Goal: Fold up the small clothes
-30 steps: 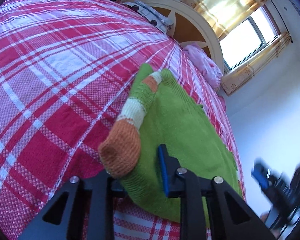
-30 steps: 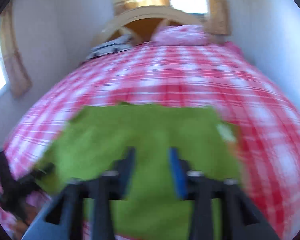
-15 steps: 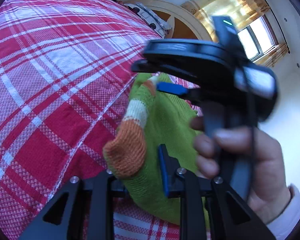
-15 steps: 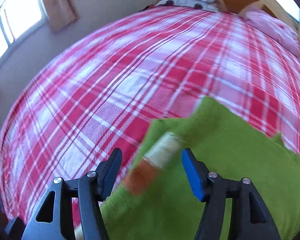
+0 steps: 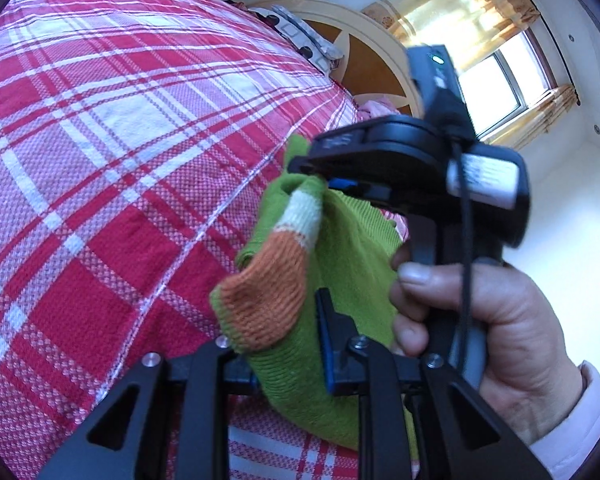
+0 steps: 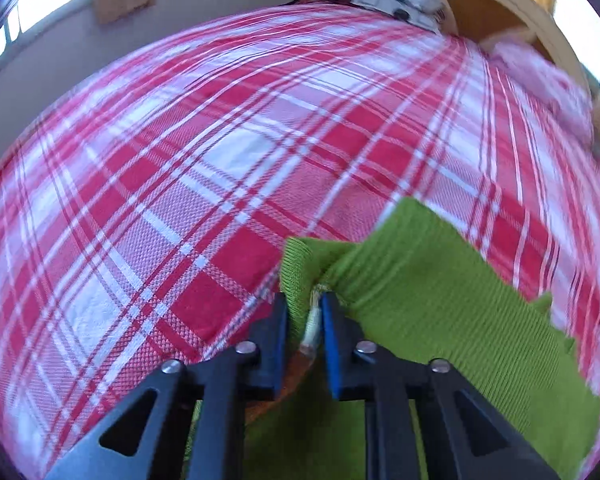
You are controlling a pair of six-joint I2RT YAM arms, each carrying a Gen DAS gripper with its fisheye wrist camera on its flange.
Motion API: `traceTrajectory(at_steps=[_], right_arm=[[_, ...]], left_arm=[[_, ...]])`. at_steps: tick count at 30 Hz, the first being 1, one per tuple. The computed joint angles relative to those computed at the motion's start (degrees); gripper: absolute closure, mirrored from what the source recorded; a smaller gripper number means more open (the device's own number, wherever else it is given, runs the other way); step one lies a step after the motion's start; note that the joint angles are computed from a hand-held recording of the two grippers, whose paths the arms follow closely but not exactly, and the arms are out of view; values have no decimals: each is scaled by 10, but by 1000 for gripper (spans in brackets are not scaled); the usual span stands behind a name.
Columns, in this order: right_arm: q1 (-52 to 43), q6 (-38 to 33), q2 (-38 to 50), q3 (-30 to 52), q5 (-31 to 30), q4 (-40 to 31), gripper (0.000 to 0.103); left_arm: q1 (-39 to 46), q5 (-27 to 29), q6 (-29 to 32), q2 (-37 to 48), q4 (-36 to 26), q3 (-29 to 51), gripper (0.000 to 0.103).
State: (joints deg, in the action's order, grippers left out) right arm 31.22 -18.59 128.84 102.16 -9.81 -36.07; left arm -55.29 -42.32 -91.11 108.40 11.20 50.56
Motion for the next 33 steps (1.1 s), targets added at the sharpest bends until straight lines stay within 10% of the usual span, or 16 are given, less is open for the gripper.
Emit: traceTrajectory(at_steps=[6, 15, 24, 33], right_arm=[[-68, 64, -30, -30, -141, 5, 92], [-158, 45, -98, -61, -212, -1, 92], [-292, -51, -91, 25, -252, -92, 94], [-407, -127, -16, 149, -261, -164, 94]], left_arm=[[8, 16, 16, 3, -53, 36, 81], [-13, -60, 158, 60, -320, 254, 84], [-39, -70, 413, 170, -347, 490, 85], [-45, -3, 524, 372, -440, 838, 86]])
